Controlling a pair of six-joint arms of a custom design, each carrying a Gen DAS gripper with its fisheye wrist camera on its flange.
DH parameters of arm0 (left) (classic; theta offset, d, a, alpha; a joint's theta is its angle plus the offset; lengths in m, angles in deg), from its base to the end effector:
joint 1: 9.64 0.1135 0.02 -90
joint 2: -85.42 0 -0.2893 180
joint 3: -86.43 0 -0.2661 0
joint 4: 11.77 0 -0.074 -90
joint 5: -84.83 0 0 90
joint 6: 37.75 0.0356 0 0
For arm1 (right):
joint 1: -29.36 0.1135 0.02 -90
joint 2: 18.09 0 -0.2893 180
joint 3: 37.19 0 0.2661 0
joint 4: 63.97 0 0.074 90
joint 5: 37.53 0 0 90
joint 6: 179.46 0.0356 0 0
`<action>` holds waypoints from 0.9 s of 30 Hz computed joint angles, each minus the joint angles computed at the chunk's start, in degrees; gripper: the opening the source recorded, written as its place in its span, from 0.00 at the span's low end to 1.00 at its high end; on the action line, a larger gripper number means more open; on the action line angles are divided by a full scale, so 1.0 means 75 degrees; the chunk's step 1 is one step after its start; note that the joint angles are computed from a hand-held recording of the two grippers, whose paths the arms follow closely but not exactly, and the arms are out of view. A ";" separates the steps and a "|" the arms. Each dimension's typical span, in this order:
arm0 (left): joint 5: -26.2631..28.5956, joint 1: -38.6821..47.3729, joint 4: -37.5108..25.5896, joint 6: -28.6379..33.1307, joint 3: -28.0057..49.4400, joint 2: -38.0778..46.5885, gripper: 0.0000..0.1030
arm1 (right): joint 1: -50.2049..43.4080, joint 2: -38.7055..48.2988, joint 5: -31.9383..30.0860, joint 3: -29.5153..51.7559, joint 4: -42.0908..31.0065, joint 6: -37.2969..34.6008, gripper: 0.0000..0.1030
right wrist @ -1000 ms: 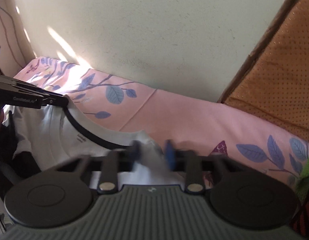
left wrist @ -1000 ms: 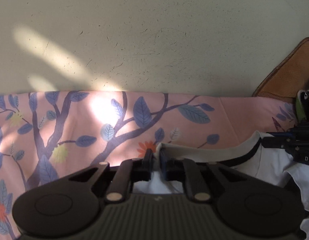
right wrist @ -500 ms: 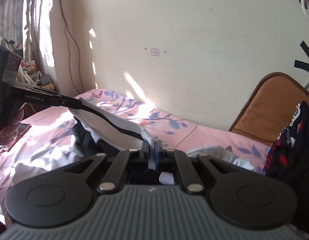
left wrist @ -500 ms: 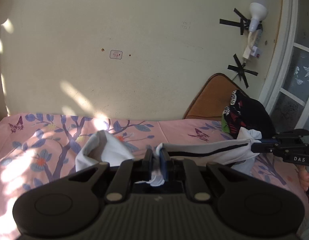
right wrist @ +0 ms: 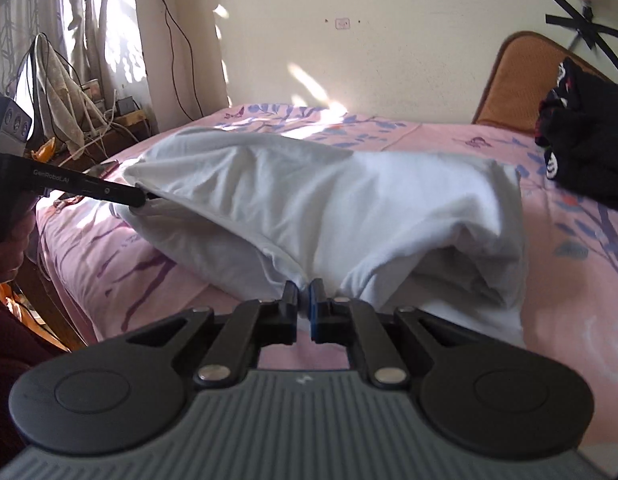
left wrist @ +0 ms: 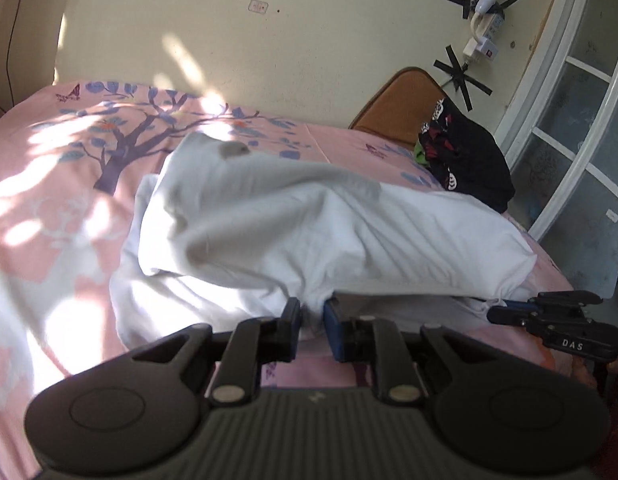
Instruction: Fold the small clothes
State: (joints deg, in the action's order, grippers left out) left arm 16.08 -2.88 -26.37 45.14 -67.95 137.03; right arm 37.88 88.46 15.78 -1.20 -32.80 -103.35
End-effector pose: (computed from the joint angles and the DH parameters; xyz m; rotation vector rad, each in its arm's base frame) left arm 0.1613 0.0061 0.1539 -0.0788 2.2551 -0.4249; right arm 0.2641 0.0611 0.0748 -0.7492 2.0456 0.6652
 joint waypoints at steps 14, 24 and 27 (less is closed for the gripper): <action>0.0681 0.2408 0.0161 -0.0533 0.1218 0.1101 0.84 | -0.1819 0.0323 -0.0580 0.0094 0.2110 0.4311 0.86; -0.1279 0.1094 0.0080 -0.0057 0.1302 0.2286 0.12 | -0.2407 0.1094 -0.0673 0.0563 0.0365 0.3543 0.14; -0.1650 0.0860 -0.0124 0.0162 0.1333 0.2061 0.19 | -0.2209 0.0948 -0.0306 0.0164 0.0984 0.3297 0.21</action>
State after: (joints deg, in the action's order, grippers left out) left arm 3.71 3.57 -27.30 46.36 -57.96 152.49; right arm 21.32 95.57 13.48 0.03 -25.42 -78.62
